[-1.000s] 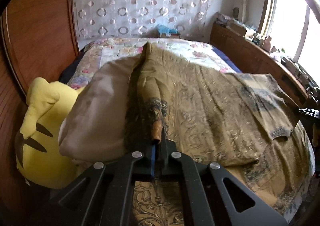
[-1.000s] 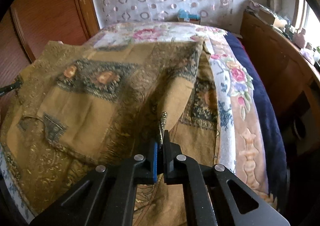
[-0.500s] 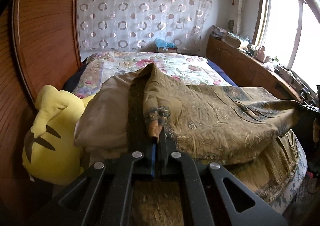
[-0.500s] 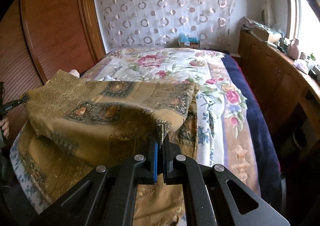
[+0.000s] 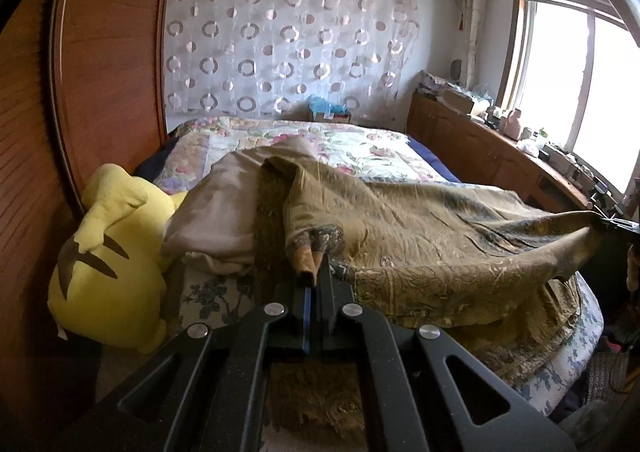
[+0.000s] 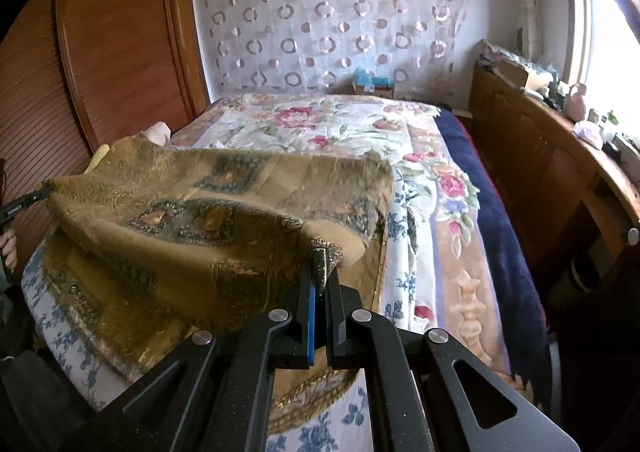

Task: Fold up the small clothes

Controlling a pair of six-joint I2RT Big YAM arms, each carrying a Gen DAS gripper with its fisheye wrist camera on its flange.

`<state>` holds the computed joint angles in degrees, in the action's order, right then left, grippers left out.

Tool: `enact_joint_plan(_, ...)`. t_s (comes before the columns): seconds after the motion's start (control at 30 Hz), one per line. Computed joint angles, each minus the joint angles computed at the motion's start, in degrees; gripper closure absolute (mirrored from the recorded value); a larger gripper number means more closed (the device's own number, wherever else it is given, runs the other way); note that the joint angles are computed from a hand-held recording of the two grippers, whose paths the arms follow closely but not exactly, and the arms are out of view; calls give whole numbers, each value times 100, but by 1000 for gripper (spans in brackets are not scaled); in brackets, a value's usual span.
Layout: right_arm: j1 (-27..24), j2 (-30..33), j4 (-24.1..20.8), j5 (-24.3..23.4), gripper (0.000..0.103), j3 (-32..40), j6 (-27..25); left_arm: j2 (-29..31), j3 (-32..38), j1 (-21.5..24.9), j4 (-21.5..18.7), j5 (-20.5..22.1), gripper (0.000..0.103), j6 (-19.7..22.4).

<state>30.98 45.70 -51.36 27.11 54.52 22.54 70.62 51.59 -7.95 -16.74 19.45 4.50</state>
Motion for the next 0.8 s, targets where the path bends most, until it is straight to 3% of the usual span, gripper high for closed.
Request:
enact_joint_plan(0.13,303,-196,-138,285,100,-107,115,-82,-104,5,-2,-38,101,10)
enact_joint_plan(0.33,573,-391,-388,275,100,-459,618,-82,-263,-6,-109,-236,101,51)
enact_joint_plan(0.4,674,-344,-488,407,100,-527,751,-66,-267,-17,-130,-254,96,85)
enact_joint_plan(0.47,714,-295,-527,486,96,-529,840,-89,-265,-36,-152,-305,78,151)
enact_joint_plan(0.53,818,-175,-669,851,76,-454,973,-134,-280,-20,-120,-216,63,179)
enact_joint_plan(0.63,943,-94,-564,1240,60,-334,1057,-176,-266,6,-145,-83,50,160)
enact_joint_plan(0.73,1010,65,-383,1384,52,-210,922,-181,-307,-38,-105,-79,31,157)
enact_joint_plan(0.8,1012,151,-144,1357,50,-209,732,-150,-320,-68,-83,-94,27,134)
